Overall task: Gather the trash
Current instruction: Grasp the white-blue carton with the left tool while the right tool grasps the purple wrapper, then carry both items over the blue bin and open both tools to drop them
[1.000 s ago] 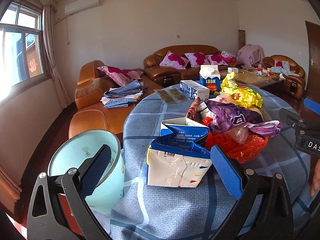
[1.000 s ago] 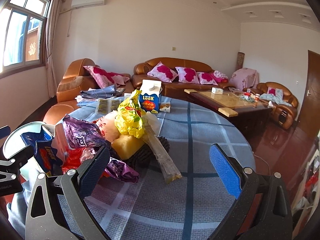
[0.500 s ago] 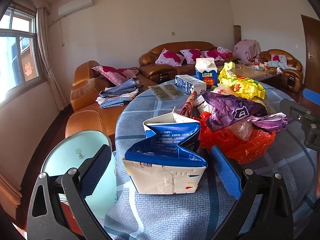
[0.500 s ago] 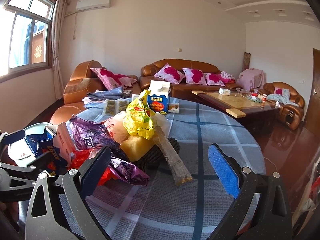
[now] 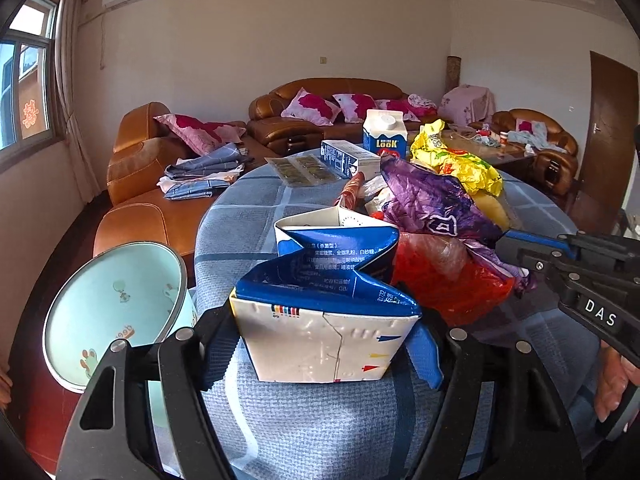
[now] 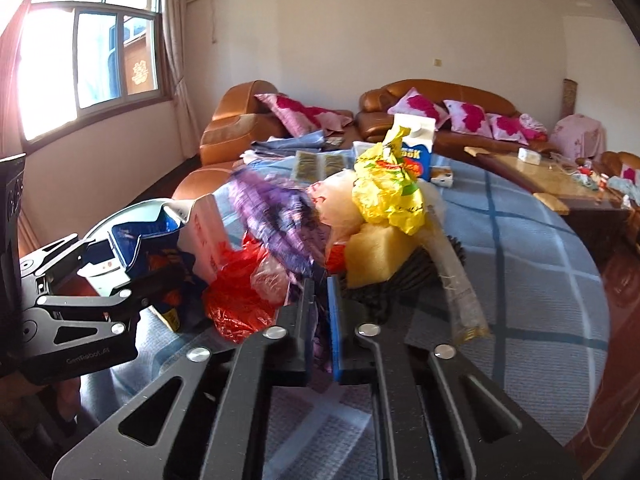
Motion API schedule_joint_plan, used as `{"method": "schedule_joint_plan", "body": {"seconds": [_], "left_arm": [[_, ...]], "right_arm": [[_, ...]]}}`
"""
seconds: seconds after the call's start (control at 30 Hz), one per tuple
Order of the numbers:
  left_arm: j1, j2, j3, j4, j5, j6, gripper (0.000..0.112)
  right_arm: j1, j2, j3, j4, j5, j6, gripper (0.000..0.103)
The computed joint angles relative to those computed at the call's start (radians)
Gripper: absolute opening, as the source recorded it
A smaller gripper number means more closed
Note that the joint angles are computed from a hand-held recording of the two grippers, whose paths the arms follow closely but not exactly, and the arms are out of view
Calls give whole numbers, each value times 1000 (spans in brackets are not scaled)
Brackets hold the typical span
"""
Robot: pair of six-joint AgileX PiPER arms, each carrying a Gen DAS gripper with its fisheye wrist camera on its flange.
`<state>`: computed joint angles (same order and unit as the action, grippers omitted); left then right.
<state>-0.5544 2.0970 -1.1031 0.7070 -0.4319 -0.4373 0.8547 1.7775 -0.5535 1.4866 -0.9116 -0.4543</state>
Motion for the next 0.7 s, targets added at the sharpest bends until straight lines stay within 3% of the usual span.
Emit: {"method": "schedule_joint_plan", "body": {"seconds": [0.17, 0.4, 0.57, 0.7], "left_arm": [[15, -33, 31, -19, -18, 14, 71], [30, -98, 68, -172, -12, 143, 70], [61, -102, 30, -235, 27, 184, 70], [95, -72, -32, -263, 70, 195, 70]], "right_arm": [[59, -14, -5, 33, -52, -9, 3], [77, -83, -47, 71, -129, -137, 2], [-2, -113, -97, 2, -74, -214, 2], [-106, -80, -188, -104, 27, -252, 2]]}}
